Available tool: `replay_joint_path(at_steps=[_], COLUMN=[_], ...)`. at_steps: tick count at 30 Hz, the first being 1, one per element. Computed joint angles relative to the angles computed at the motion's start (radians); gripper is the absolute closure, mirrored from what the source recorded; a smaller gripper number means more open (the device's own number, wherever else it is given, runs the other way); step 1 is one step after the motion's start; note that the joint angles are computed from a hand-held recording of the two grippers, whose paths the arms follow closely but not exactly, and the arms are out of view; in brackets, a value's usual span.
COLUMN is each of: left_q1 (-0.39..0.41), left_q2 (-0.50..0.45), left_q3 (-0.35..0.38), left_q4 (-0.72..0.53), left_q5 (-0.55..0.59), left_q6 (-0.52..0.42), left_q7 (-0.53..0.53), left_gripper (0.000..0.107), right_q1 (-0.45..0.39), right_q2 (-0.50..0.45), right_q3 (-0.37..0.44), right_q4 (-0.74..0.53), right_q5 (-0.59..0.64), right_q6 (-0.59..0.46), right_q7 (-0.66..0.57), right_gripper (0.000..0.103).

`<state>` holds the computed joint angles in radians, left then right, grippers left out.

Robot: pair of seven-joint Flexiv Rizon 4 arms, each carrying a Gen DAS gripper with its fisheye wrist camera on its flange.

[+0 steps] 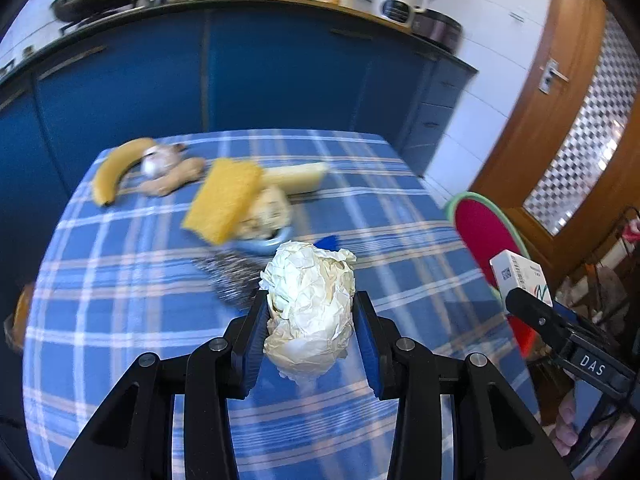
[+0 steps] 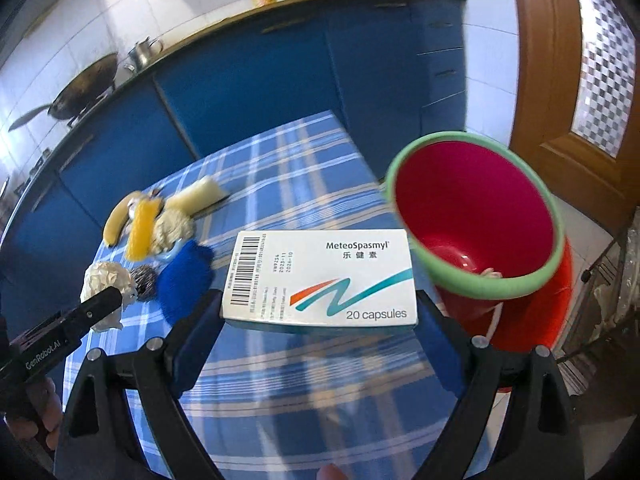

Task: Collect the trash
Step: 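Carry the paper and medicine box with both grippers over the red bucket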

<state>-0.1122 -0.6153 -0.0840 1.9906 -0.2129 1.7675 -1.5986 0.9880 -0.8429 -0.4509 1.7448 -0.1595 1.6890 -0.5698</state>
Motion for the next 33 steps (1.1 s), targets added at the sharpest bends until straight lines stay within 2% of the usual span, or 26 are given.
replay_joint_path(at_steps=[6,14,19,24,28,33], left_q1=[-0.062,-0.138,-0.177,-0.197,-0.212,-0.221], left_q2=[-0.031,-0.097,-0.142,-0.189,-0.226,-0.267], left_q3=[0.020,0.053,0.075,0.083,0.092,0.093], left_q4=[-0.089,-0.243,-0.336,-0.427,-0.494,-0.567], left_q5=[0.000,0.003,0.010,0.021,0.036,0.056], left_q6=[-0.051,-0.141,-0.197,-0.268,-0.319,-0.370], left_q7=[0.026,0.060,0.062,0.060,0.051,0.044], left_gripper=[0.065,0.065,0.065,0.065,0.065,0.065], right_q1=[0.008,-0.063,-0.132,-0.235,-0.282,-0.298], right_q2=[0.013,0.008,-0.004,-0.029,-0.047,-0.059], right_q3=[-0.051,-0.033,0.000,0.074,0.102,0.099], right_q4=[0.049,0.051,0.025,-0.033,-0.063,-0.071], right_q5=[0.036,0.058,0.051,0.025,0.008,0.009], right_q6=[0.020,0.015,0.001,-0.022,-0.026,-0.005], right_q7=[0.002,0.000,0.002,0.007,0.013,0.022], right_gripper=[0.012,0.011,0.011,0.011,0.009,0.006])
